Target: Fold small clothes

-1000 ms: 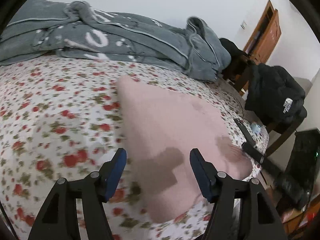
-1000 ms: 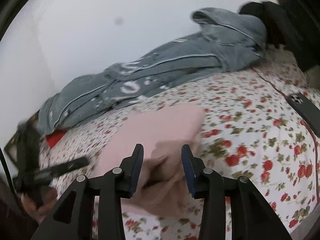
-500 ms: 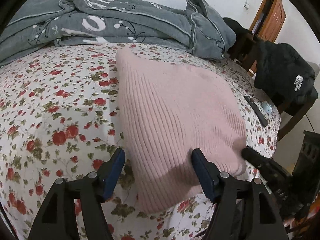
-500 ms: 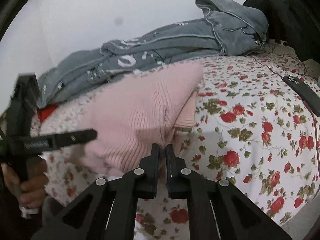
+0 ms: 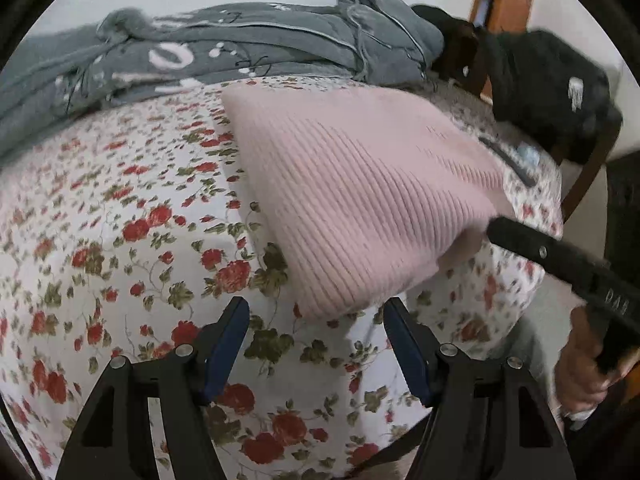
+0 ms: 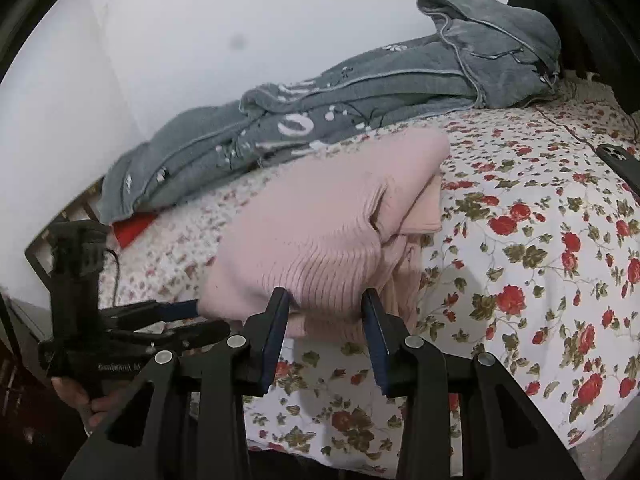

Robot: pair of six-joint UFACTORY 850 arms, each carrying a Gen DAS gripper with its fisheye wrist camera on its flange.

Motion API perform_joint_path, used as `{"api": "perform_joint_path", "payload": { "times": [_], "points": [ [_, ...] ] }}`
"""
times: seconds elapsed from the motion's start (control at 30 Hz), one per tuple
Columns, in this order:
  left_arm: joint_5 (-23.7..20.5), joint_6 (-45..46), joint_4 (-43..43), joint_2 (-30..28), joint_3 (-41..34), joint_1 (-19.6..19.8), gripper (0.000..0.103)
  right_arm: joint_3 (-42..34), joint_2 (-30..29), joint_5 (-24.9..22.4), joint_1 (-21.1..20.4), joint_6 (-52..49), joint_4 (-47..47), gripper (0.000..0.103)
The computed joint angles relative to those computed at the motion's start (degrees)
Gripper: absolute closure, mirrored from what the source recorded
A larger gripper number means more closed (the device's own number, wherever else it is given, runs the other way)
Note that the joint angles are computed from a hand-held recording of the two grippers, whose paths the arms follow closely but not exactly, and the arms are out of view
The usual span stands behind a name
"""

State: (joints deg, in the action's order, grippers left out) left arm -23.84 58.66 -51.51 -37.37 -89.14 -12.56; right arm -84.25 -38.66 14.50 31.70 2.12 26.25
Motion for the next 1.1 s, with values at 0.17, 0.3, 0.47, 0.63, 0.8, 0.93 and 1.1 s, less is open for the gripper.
{"api": "perform_joint_path", "payload": {
  "times": [0.17, 0.3, 0.47, 0.63, 0.8, 0.93, 1.1],
  "points": [
    [3.88, 2.65, -2.85, 0.20, 0.38, -0.89, 0.046, -1.58, -0.80, -1.60, -0.77, 4.68, -5.48, 0.075],
    [2.76, 12.24, -13.84, 1.06, 1.75, -0.07, 0.084, -0.82, 0.15, 0.12, -0.69, -2.75, 0.28, 0.096],
    [-2.76, 15.13, -21.14, 0.40, 1.88, 2.38, 0.089, 5.47, 3.86, 6.36, -1.23, 7.76, -8.55, 0.097],
    [-2.99, 13.66, -19.76, 0.02, 2.25, 2.28, 0.088, 4.62, 1.89, 3.89, -1.65, 10.23, -9.33, 0.097],
    [-6.30, 11.37, -16.61, 0.00, 2.01, 3.24, 0.083, 2.52, 0.92, 1.06, -1.90, 14.14, -13.99, 0.090],
    [-8.21, 11.38, -17.75, 0.13, 2.31, 4.94, 0.063, 3.65, 2.58, 5.73, -2.18, 15.68, -14.43, 0.064],
    [-9.16, 8.76, -17.09, -0.70, 0.76, 5.88, 0.050, -3.47, -0.97, 1.29, -3.35, 10.25, -5.46, 0.058]
  ]
}}
